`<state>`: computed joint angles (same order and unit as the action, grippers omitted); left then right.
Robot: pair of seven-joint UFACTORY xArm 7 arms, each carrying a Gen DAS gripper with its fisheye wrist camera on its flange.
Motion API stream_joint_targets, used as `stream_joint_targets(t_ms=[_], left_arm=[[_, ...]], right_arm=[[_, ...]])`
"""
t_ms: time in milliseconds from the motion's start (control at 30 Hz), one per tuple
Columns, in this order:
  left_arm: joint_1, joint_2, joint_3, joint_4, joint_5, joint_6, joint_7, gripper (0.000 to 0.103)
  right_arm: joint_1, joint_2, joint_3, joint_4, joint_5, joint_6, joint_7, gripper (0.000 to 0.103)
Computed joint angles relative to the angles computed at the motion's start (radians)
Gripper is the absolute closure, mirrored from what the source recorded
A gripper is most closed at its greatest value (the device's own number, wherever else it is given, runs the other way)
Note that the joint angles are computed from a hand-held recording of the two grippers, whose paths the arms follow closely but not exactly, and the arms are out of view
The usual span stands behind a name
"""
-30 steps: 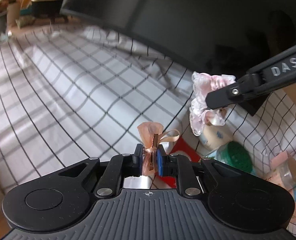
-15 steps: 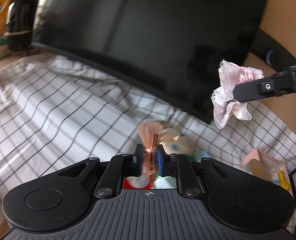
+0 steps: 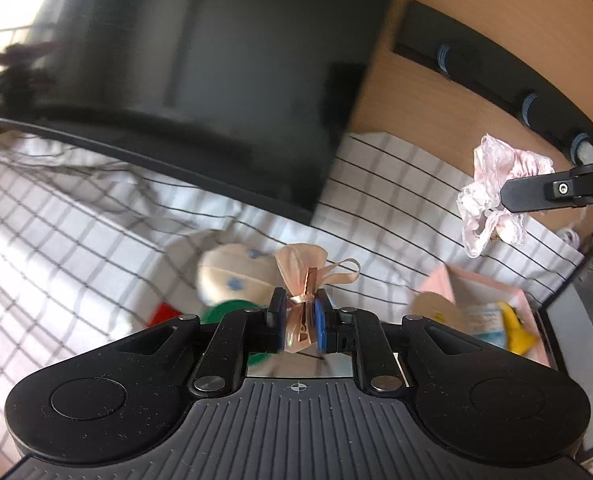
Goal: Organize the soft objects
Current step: 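Carry the hair tie and scrunchie with both tools toward the pink box, then open both tools over the pink box to drop hair tie and scrunchie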
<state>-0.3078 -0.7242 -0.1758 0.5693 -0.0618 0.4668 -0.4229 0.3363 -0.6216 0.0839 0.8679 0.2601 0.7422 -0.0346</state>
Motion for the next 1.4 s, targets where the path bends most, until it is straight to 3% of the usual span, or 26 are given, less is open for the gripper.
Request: stream_joint_targets(t_ms=[333, 633, 700, 833, 967, 1000, 1067, 1133, 1200, 1300, 1400], left_arm=[[-0.098, 0.191, -0.055, 0.130, -0.025, -0.060, -0.005, 0.086], [-0.220, 0.377, -0.062, 0.270, -0.086, -0.100, 0.053, 0.086], [-0.259, 0.433, -0.049, 0.308, -0.137, -0.094, 0.089, 0.086], [-0.354, 0.561, -0.011, 0.393, -0.381, -0.095, 0.245, 0.086], [-0.374, 0.707, -0.057, 0.503, -0.568, -0.095, 0.401, 0.086], [-0.363, 0.741, -0.070, 0.541, -0.564, -0.049, 0.412, 0.084], [-0.332, 0.818, -0.106, 0.612, -0.445, 0.037, 0.339, 0.084], [-0.354, 0.834, -0.095, 0.599, -0.283, -0.013, 0.242, 0.083], [-0.348, 0.826, -0.104, 0.570, -0.189, -0.068, 0.196, 0.083], [-0.322, 0.770, -0.126, 0.512, -0.215, -0.133, 0.199, 0.082], [-0.310, 0.689, -0.129, 0.452, -0.263, -0.136, 0.249, 0.082]], right_arm=[[-0.111, -0.213, -0.085, -0.183, -0.034, -0.030, 0.015, 0.091], [-0.228, -0.347, -0.176, -0.319, -0.054, -0.054, 0.015, 0.091], [-0.253, -0.372, -0.190, -0.352, -0.053, -0.066, 0.018, 0.091], [-0.287, -0.387, -0.213, -0.385, -0.058, -0.079, 0.008, 0.091], [-0.313, -0.384, -0.232, -0.403, -0.065, -0.103, -0.014, 0.091], [-0.316, -0.383, -0.235, -0.406, -0.064, -0.105, -0.017, 0.091], [-0.323, -0.375, -0.244, -0.411, -0.060, -0.106, -0.024, 0.091], [-0.329, -0.372, -0.248, -0.415, -0.055, -0.106, -0.027, 0.091], [-0.333, -0.365, -0.250, -0.421, -0.049, -0.111, -0.027, 0.091], [-0.331, -0.334, -0.251, -0.416, -0.031, -0.120, -0.018, 0.091], [-0.300, -0.273, -0.257, -0.400, 0.013, -0.159, 0.000, 0.091]])
